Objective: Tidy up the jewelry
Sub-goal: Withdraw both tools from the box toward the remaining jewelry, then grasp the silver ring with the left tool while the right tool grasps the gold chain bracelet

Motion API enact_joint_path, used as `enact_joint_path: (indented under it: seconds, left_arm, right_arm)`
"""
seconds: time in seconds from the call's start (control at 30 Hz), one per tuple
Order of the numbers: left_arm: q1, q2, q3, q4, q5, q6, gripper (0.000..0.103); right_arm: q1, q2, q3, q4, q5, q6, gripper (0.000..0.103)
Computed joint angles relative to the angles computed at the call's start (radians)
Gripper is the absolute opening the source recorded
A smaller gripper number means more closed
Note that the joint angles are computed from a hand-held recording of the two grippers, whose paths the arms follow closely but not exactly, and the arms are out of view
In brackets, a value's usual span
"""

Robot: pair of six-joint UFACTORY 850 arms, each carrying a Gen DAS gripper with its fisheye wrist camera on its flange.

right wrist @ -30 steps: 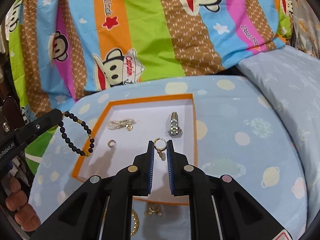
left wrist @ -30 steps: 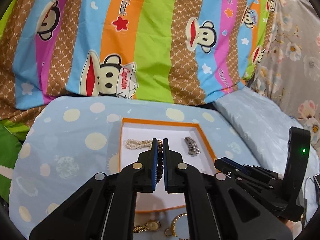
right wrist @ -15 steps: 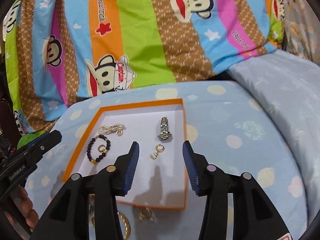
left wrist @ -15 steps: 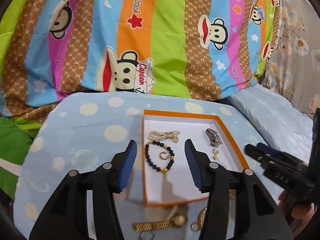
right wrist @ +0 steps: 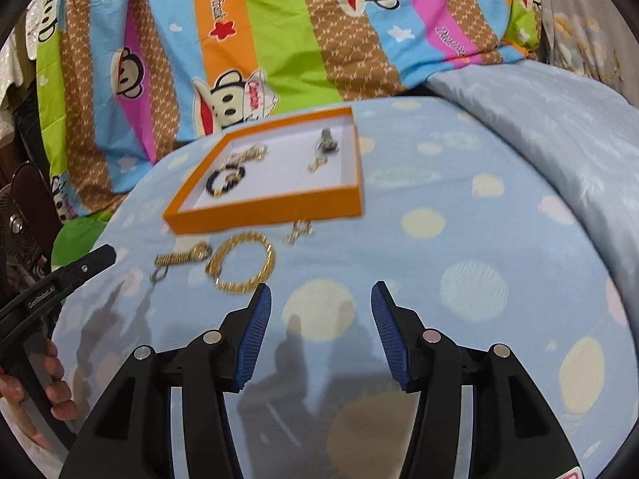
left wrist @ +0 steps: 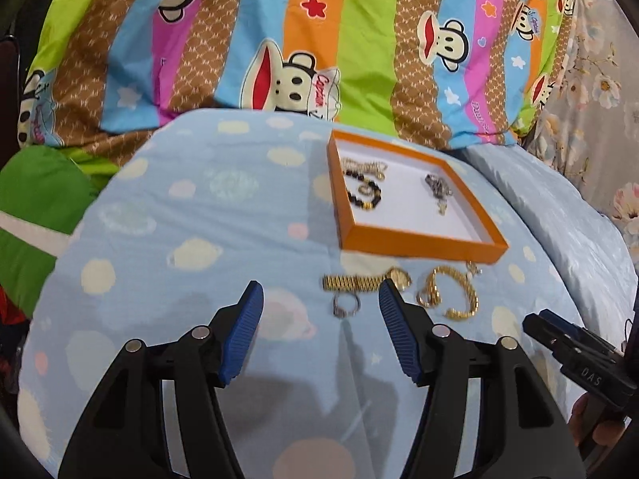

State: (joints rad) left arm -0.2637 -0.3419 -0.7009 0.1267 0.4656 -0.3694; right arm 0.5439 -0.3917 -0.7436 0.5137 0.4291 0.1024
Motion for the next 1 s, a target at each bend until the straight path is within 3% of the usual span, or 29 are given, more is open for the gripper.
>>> enact_joint_path:
  seconds: [0.57,0.73,1.0]
  left_arm:
    - [-0.038,-0.1,-0.095,0.029,-0.098,-0.043,0.061]
    - [-0.047,-0.121,-0.124,-0.007,-0.123,0.003,0.045]
    - [-0.028,-0.131,-0.131,0.151,-0.113,-0.144,0.015]
  right_arm:
    - [0.026,-0.062,-0.06,-0.084,-0.022,0.082,0.052]
    - [0.028,-0.1,-0.128,-0.045,-0.052,0.019,0.052]
    - [0.031,-0.156,-0.218,0.04,-0.119,-0.112,0.052]
